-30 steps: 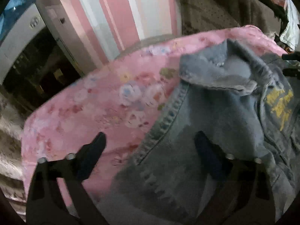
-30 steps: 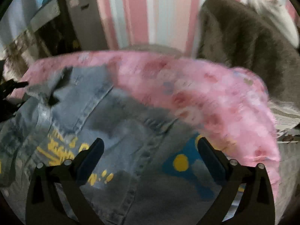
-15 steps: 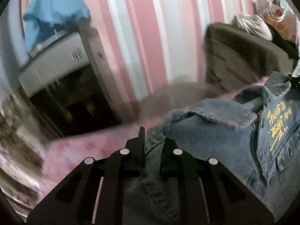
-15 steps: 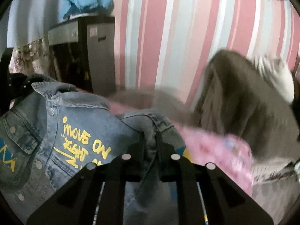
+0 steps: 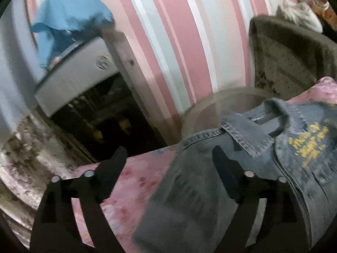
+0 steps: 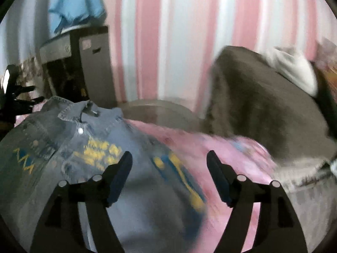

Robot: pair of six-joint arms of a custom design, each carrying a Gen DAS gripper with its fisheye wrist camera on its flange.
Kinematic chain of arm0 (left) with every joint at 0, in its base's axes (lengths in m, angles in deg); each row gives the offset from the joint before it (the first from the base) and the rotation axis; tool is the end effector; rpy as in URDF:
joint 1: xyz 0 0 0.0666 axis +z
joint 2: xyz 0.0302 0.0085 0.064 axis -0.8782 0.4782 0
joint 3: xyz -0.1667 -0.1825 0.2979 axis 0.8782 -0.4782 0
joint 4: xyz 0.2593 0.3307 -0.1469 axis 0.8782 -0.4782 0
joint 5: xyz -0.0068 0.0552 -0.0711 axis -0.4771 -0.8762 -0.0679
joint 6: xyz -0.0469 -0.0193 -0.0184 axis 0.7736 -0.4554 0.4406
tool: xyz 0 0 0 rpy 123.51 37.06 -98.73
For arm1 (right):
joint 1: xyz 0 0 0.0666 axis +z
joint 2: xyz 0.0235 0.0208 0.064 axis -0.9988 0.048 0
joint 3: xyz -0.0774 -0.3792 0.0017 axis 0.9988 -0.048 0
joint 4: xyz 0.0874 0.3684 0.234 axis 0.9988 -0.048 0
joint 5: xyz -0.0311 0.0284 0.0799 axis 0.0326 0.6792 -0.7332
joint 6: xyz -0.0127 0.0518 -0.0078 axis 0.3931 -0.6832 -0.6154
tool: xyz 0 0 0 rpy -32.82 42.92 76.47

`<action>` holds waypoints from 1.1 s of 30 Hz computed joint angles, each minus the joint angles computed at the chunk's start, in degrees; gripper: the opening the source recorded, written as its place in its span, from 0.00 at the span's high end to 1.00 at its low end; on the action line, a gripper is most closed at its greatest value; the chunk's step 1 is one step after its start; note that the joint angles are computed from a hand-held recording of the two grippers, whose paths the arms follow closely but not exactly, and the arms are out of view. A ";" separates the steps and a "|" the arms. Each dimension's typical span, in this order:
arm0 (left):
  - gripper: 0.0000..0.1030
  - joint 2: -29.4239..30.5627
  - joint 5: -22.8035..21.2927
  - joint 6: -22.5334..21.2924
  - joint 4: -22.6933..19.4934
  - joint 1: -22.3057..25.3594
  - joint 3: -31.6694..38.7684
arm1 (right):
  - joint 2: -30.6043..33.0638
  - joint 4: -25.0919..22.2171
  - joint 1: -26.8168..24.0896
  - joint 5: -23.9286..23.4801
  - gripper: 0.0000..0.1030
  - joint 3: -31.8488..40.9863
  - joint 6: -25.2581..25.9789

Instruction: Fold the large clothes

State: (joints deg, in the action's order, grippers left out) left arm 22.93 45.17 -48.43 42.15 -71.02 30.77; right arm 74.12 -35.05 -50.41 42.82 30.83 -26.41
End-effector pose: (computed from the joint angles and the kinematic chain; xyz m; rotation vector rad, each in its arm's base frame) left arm 0.4302 -0.0617 0.3458 0.2032 2.1773 0.3671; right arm 0.3573 0.2536 0.3512 -0.1885 2.1566 0.2116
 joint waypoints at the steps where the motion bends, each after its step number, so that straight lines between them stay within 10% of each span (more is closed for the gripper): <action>1: 0.12 -3.27 1.31 0.54 -0.92 0.35 -1.64 | -3.97 -1.01 0.21 0.90 0.29 -3.66 -2.54; 8: 0.05 -33.51 9.92 10.43 -12.52 0.88 -17.91 | -20.37 -3.92 7.98 -0.52 0.29 -21.51 -20.75; 14: 0.04 -55.09 8.69 18.34 -22.95 -4.41 -28.78 | -14.92 4.22 14.85 -1.38 0.30 -22.19 -25.81; 18: 0.03 -61.34 5.61 20.53 -25.88 -8.11 -32.15 | -11.65 8.03 13.90 -6.58 0.87 -21.63 -26.26; 21: 0.03 -62.83 5.50 21.26 -27.16 -8.21 -33.21 | -11.31 6.68 16.01 -2.74 0.95 -20.84 -24.97; 25: 0.03 -62.46 5.73 20.77 -28.10 -5.45 -32.88 | -19.77 0.12 16.93 7.18 0.96 -22.04 -24.35; 31: 0.03 -57.93 6.91 14.81 -25.90 4.84 -30.70 | -29.74 -26.15 13.09 31.27 0.96 -19.17 -24.48; 33: 0.03 -54.51 8.08 12.57 -25.14 8.25 -29.79 | -32.10 -30.06 8.05 28.42 0.77 -19.67 -25.02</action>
State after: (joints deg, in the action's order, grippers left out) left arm -31.58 53.25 -35.86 17.01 -62.78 0.98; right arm 42.02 -65.11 -42.36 71.24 11.16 -51.43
